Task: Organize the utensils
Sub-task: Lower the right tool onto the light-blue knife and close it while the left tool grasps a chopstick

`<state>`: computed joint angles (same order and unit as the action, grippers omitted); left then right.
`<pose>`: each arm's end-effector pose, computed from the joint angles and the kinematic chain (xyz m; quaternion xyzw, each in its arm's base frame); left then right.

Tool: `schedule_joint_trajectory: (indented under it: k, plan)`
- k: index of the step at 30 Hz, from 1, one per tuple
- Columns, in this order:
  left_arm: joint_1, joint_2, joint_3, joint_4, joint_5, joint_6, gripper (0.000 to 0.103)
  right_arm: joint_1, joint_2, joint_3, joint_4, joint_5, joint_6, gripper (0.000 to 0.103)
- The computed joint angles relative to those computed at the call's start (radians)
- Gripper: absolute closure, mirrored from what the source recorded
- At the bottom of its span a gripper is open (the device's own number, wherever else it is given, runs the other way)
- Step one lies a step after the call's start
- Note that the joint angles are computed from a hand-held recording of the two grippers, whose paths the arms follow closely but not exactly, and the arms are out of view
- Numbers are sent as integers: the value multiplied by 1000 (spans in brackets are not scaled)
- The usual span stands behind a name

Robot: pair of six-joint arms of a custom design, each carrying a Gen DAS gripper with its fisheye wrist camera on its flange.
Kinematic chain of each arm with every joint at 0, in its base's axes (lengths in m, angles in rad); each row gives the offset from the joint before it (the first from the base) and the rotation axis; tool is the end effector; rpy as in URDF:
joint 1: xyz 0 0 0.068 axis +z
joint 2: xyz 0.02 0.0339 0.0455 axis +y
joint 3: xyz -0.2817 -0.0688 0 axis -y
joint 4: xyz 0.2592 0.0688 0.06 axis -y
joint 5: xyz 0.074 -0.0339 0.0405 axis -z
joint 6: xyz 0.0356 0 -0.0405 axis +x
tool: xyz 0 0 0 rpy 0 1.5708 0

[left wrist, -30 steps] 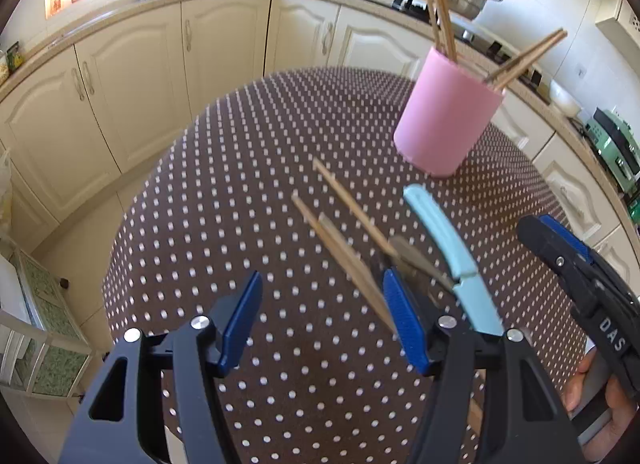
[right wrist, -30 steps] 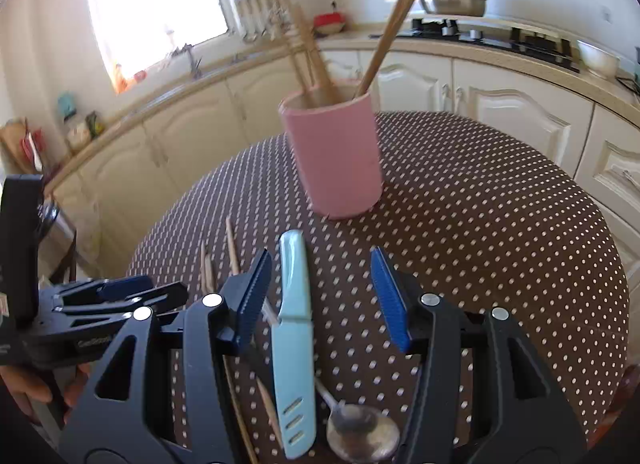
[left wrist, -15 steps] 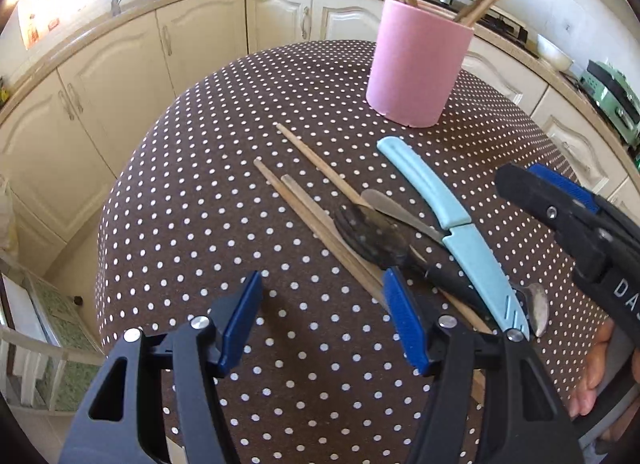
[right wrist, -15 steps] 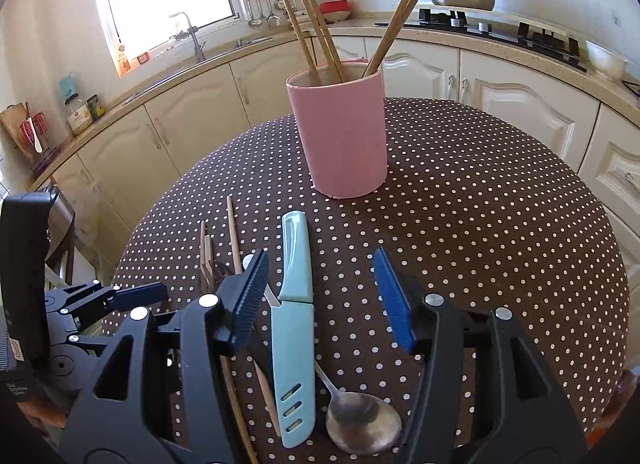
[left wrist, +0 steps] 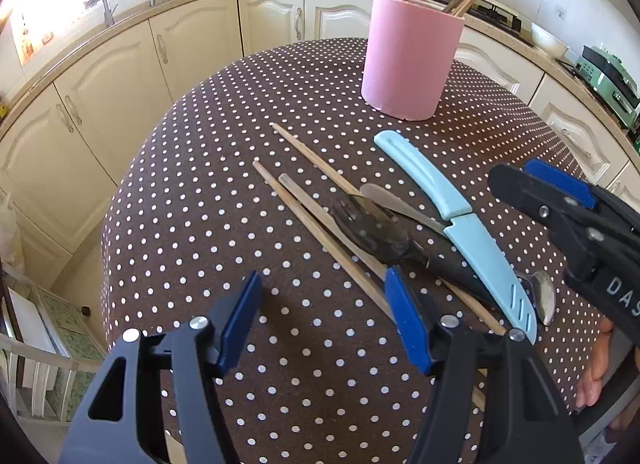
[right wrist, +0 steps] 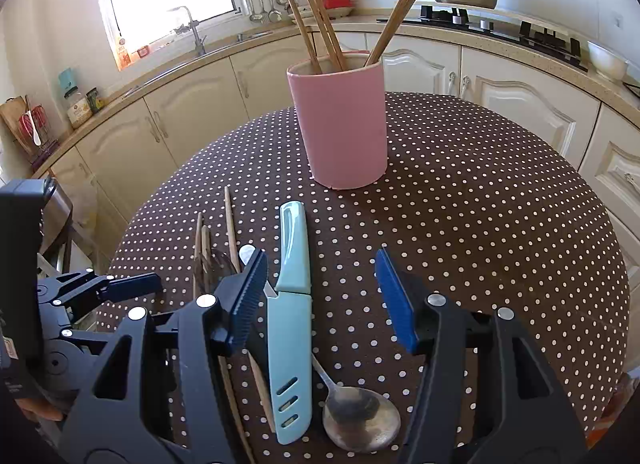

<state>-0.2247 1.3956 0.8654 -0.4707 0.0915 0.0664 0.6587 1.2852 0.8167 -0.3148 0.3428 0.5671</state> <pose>0.2760 -0.0664 0.2194 0.1518 0.9467 -0.0660 0.2765 0.2249 0.1590 0.2444 0.0237 0.9120 0.0886 0.3998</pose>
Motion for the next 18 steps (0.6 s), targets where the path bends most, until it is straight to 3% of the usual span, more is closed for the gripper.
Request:
schedule_joint_trajectory:
  k: [10,14,17,18]
  plan:
    - [33,43,46,-40,17,29,39,-25,56,40,-22,-42,-27,46]
    - [-16,74,77,-55,-63,15,39,-34,70,53,-26,-56,-35,45]
    - [-16,87,89,-54,-65,18,42,-39,92,76,-43,-72,-48,45]
    - [-8,86,88,-52,-59,21,47,-41,97,82,-47,-76,-53,45]
